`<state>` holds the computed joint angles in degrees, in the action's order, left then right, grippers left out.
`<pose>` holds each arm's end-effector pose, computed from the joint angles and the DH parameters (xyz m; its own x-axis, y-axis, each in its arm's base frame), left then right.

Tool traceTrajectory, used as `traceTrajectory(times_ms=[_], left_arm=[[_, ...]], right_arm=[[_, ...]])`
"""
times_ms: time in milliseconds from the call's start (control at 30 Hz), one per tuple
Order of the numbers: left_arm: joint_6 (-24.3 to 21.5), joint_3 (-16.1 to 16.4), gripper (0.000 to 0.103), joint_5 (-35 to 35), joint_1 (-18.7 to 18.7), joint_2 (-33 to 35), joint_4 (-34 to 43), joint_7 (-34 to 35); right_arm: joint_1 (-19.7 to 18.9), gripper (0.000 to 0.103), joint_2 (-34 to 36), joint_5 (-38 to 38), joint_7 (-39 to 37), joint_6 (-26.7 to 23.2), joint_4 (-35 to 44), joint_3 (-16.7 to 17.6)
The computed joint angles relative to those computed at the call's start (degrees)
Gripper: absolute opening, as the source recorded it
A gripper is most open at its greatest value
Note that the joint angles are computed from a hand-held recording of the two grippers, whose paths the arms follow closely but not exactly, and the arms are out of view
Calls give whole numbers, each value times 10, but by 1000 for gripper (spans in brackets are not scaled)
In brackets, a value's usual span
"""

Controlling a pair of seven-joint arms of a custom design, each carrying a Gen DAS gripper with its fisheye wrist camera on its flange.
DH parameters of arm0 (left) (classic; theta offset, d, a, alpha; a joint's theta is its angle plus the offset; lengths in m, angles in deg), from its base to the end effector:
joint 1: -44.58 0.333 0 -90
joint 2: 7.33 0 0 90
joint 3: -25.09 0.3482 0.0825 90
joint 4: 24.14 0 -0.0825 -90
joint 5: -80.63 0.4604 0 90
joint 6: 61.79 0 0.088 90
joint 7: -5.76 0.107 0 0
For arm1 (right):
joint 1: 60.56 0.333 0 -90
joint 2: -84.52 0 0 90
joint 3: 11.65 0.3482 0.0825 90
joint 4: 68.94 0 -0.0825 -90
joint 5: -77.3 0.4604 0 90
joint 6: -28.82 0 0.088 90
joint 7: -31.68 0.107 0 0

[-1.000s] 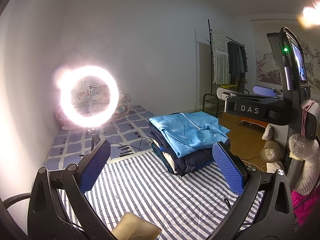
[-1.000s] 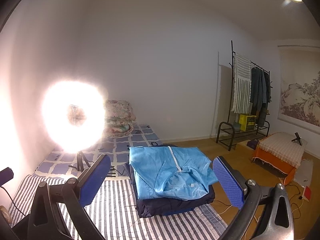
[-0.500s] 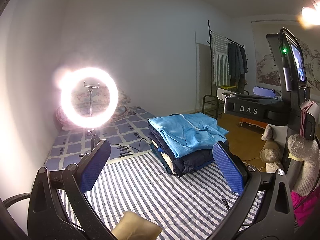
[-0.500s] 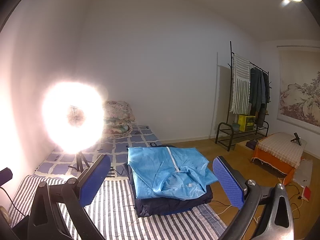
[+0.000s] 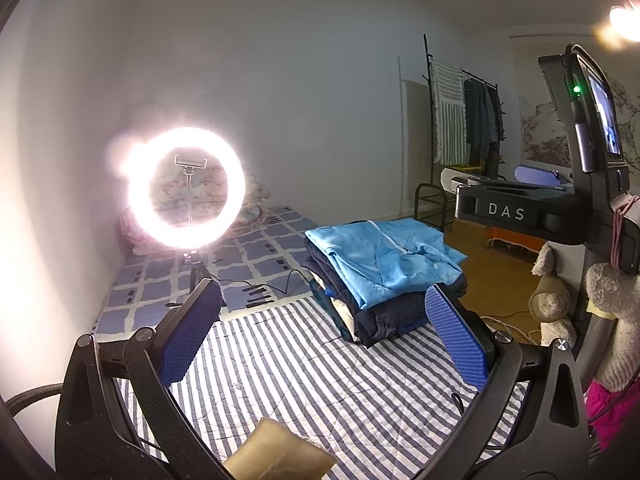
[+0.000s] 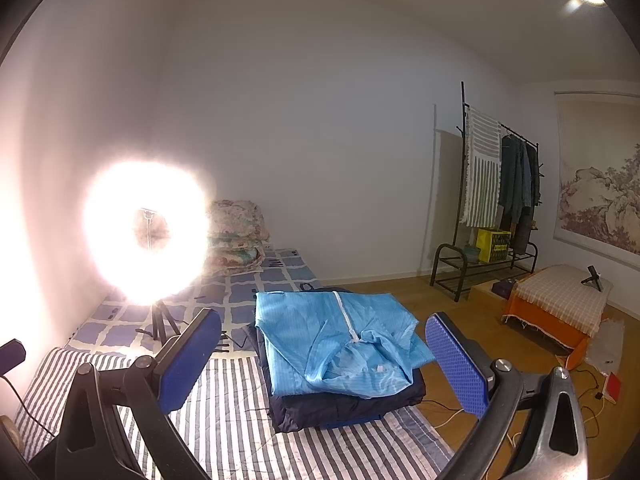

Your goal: Fold large clothes

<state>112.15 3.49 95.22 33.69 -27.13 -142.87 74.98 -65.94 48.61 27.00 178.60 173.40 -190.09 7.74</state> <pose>0.4441 -0.3521 0.7353 -0.4713 -0.8816 -0.0271 -0.2273 0.1511 -0.9620 0.4391 0.1794 0.7787 -0.3176 -0.9396 0.1278 -0.2607 -0.0431 -0.9644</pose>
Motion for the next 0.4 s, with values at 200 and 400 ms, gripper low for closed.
traceTrajectory(times_ms=[200,400], left_arm=[[-1,-30,103,30,37,-6,-1,-38],[10,-42,103,48,56,-8,-2,-70]], right_arm=[[4,103,-2,2,-6,3,-5,-3],[4,103,4,8,-15,9,-2,-9]])
